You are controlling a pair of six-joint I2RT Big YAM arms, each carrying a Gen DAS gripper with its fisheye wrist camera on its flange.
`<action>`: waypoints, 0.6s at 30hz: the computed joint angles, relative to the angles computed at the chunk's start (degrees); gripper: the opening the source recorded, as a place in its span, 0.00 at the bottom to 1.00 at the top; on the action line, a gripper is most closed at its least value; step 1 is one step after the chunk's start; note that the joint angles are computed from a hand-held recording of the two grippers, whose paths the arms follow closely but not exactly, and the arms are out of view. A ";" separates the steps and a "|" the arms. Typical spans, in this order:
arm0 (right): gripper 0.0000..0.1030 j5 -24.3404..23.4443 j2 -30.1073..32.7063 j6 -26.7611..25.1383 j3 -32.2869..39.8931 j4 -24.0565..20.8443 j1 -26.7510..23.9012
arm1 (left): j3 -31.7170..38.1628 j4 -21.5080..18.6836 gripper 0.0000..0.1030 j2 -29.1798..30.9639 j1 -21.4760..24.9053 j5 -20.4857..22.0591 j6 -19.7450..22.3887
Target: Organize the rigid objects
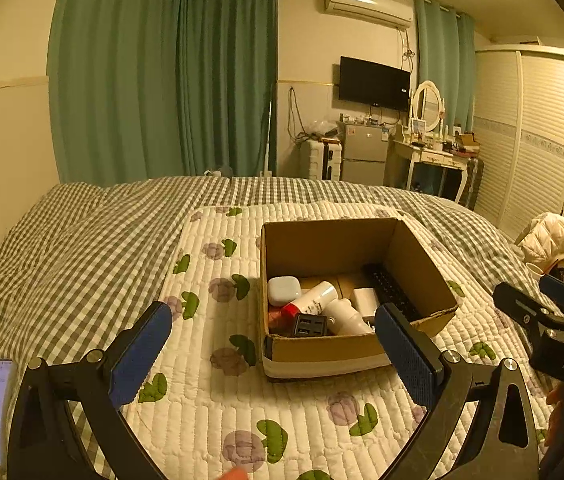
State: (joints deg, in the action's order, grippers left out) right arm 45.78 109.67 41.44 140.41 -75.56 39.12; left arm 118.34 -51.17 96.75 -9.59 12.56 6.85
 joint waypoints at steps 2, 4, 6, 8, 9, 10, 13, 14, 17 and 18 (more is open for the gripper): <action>1.00 -0.02 -0.07 0.32 -0.14 -0.09 -0.05 | -0.29 0.19 1.00 -0.10 -0.05 -0.09 0.15; 1.00 0.03 -0.10 0.52 -0.20 -0.22 -0.08 | -0.21 -0.09 1.00 -0.02 -0.05 0.10 0.03; 1.00 -0.11 -0.01 0.76 -0.08 -0.48 -0.13 | -0.13 -0.35 1.00 0.12 -0.05 0.40 0.02; 1.00 0.00 0.22 0.93 0.26 -0.86 -0.08 | -0.17 -0.24 1.00 0.15 -0.04 0.39 0.11; 1.00 -0.14 0.13 0.92 0.16 -0.80 -0.17 | -0.26 -0.15 1.00 0.13 -0.06 0.32 0.27; 1.00 -0.18 0.19 0.97 0.22 -0.88 -0.16 | -0.37 0.00 1.00 0.08 -0.07 0.27 0.36; 1.00 -0.12 0.10 1.03 0.01 -0.86 -0.18 | -0.48 0.18 1.00 0.09 -0.04 0.20 0.47; 1.00 -0.14 0.07 1.06 -0.05 -0.84 -0.17 | -0.42 0.07 1.00 0.12 -0.03 0.27 0.47; 1.00 -0.18 0.18 1.19 0.11 -1.05 -0.17 | -0.84 0.60 1.00 -0.11 -0.05 0.14 0.34; 1.00 -0.22 0.14 1.22 -0.03 -1.00 -0.22 | -0.70 0.54 1.00 -0.02 -0.03 0.12 0.33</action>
State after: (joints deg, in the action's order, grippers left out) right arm 45.55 109.81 42.66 140.38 -76.56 38.90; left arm 117.64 -50.62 96.73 -9.62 12.68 7.18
